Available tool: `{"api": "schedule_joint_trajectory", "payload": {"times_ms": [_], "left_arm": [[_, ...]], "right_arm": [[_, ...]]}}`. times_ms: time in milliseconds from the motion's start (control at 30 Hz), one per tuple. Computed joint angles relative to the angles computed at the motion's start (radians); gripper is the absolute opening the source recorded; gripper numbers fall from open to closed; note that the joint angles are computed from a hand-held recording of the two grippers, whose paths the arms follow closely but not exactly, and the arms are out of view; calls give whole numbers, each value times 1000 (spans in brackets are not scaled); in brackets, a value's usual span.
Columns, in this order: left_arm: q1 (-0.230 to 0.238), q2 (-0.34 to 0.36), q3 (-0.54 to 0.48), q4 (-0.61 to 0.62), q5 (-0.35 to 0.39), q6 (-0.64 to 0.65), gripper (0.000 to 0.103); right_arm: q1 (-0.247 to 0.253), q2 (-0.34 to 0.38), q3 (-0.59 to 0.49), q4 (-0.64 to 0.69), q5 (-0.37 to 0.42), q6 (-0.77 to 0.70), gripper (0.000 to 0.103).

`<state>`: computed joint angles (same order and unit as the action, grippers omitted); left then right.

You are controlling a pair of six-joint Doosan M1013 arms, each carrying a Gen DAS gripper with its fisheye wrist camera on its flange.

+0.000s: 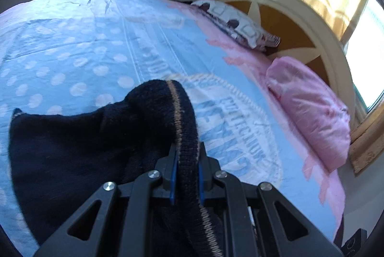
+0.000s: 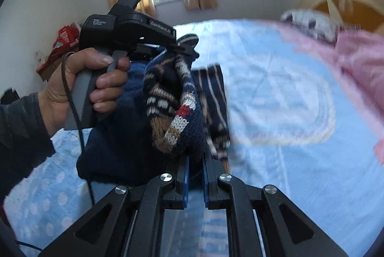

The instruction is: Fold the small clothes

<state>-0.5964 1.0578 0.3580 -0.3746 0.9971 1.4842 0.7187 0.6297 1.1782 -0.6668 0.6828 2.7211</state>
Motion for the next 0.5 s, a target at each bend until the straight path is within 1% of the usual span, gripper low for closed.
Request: {"api": "schedule_joint_trajectory", "payload": {"times_ms": [33, 100, 133, 167, 233, 267, 300, 333, 400, 433, 467, 500], "left_arm": [[-5, 24, -45, 12, 31, -14, 14], [-14, 66, -134, 59, 96, -58, 20], [-17, 71, -148, 73, 106, -63, 20], [-20, 55, -119, 77, 87, -49, 21], [-27, 6, -36, 107, 33, -14, 28], [-30, -17, 3, 123, 14, -5, 38], [-32, -54, 69, 135, -26, 5, 44], [-32, -91, 135, 137, -72, 21, 47], [-34, -157, 250, 162, -137, 42, 59], [-36, -192, 314, 186, -173, 46, 62], [-39, -228, 381, 209, -212, 51, 68], [-42, -260, 443, 242, -245, 50, 72]], "right_arm": [[-3, -4, 10, 18, -12, 2, 8], [-19, -13, 36, 111, -55, -26, 8], [-25, -17, 47, 152, -76, -44, 8], [-32, -22, 61, 194, -104, -63, 8], [-42, -33, 88, 276, -157, -108, 8], [-48, -38, 98, 322, -181, -134, 8], [-53, -43, 110, 365, -205, -157, 8], [-61, -48, 120, 436, -228, -200, 8], [-67, -51, 129, 488, -235, -227, 8], [-69, -52, 131, 496, -235, -230, 9], [-72, -56, 137, 522, -240, -244, 9], [-75, -61, 146, 553, -247, -256, 9]]}}
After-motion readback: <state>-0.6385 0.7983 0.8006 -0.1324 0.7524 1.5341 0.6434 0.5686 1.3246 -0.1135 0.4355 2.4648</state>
